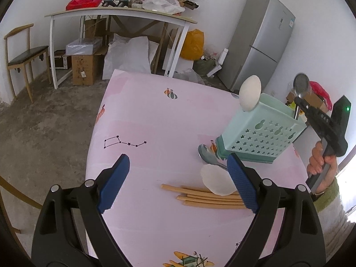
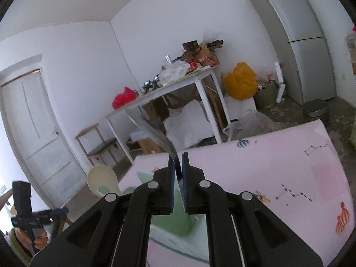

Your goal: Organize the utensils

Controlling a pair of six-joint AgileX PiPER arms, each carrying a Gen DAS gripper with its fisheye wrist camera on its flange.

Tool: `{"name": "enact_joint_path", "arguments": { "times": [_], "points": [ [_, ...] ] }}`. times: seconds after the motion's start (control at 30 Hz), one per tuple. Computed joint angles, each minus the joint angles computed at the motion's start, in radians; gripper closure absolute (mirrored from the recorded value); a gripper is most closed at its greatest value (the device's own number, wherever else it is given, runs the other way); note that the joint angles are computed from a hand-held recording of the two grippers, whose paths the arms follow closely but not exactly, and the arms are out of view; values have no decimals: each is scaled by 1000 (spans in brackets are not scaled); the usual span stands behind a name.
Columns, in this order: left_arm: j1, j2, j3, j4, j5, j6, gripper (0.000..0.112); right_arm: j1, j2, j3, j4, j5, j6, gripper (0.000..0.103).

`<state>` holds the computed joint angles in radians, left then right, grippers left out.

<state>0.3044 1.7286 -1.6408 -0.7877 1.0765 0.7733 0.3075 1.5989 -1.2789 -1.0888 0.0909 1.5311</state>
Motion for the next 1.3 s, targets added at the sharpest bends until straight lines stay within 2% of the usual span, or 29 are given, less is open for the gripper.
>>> {"name": "enact_joint_path", "arguments": {
  "times": [0.03,0.1,0.13,0.2,0.23,0.27,0.43,0.57,0.63,0.73,0.9,0.97,1.1,1.17,1.23,1.3],
  "points": [
    [-2,-3,2,2,-2,-3,27,12,-12,15,-38,28,32,94],
    [-2,-8,10,1,-5,2,27,33,-30,32,-19,75,-1,94],
    [-5,-14,16,5,-8,3,27,47,-44,44,-21,105,-1,89],
    [-8,-26,30,7,-13,5,27,69,-76,73,-67,148,41,69],
    [-9,-32,35,9,-12,5,27,86,-96,91,-136,181,108,54],
    [-9,-33,37,8,-12,6,27,105,-117,111,-207,211,180,46],
    [-15,-71,83,16,-25,28,27,178,-229,198,-291,318,302,36],
    [-34,-100,118,42,-22,48,27,308,-292,225,-202,463,232,29],
    [-51,-114,135,66,-18,55,27,400,-294,210,-133,556,152,21],
    [-77,-134,171,105,-3,65,27,527,-265,192,-26,645,65,11],
    [-120,-153,250,193,-4,31,24,680,-122,116,210,789,-93,7],
    [-122,-152,280,211,7,15,24,705,-59,82,295,817,-149,7],
    [-131,-137,324,231,8,-30,22,731,13,44,376,876,-156,7],
    [-126,-148,354,202,-19,-23,18,714,35,26,413,894,-178,7],
    [-108,-143,360,154,-2,-18,18,698,79,-22,473,951,-237,7],
    [-99,-140,359,133,3,-30,18,689,65,-3,490,935,-238,7]
  ]
}}
